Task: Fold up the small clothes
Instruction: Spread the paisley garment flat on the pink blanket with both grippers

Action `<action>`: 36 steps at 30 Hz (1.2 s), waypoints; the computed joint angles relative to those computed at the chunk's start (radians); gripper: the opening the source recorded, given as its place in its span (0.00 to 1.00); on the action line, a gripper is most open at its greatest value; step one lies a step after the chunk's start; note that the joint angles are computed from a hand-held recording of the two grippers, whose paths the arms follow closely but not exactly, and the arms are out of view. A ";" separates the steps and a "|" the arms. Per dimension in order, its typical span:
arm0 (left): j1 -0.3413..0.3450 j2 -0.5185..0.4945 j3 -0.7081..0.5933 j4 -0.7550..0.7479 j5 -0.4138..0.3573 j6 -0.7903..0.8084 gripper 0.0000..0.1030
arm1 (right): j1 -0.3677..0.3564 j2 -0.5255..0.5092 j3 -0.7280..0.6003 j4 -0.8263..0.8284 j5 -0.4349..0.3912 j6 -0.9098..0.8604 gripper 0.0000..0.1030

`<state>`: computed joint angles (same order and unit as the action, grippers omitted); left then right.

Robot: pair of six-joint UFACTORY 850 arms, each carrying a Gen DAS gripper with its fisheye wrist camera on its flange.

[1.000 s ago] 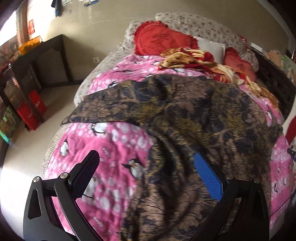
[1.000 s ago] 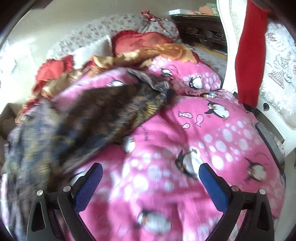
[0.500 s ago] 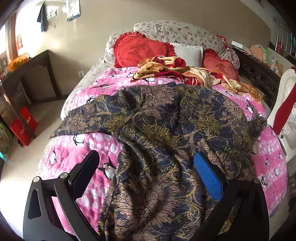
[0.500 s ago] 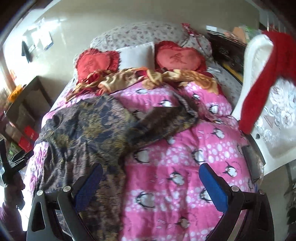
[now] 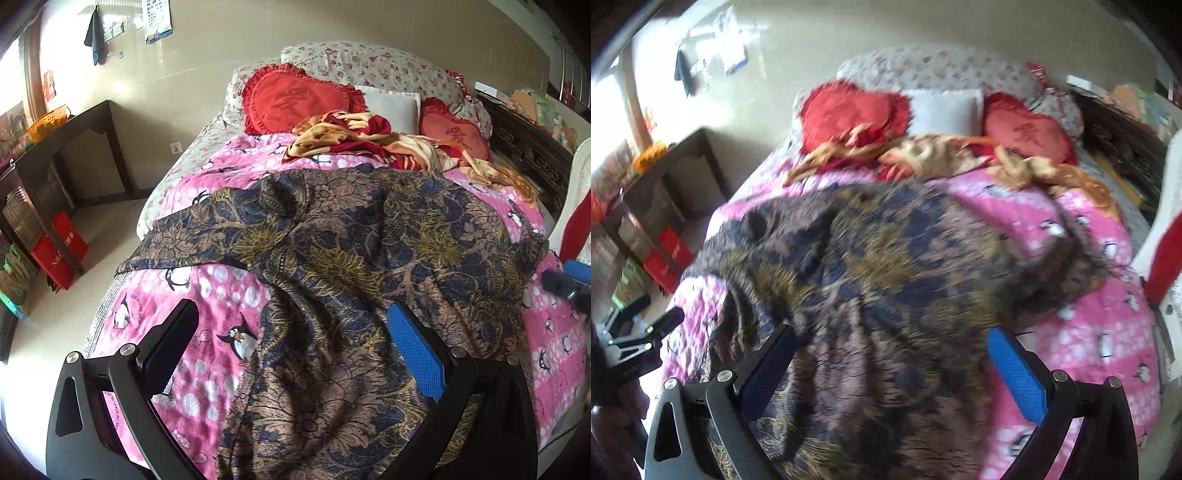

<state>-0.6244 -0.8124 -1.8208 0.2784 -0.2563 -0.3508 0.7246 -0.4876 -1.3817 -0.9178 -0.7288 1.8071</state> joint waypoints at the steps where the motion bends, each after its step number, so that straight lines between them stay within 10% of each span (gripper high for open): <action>1: 0.000 -0.004 -0.004 0.007 -0.002 -0.007 1.00 | 0.000 -0.024 -0.025 0.010 0.001 -0.021 1.00; 36: 0.032 -0.194 -0.248 -0.122 -0.119 0.077 1.00 | -0.057 -0.296 -0.293 0.231 0.050 -0.278 1.00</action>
<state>-0.5923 -1.0060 -2.0684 0.1559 -0.3756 -0.2735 0.6676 -0.7839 -1.6745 -0.6872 -0.6789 1.5292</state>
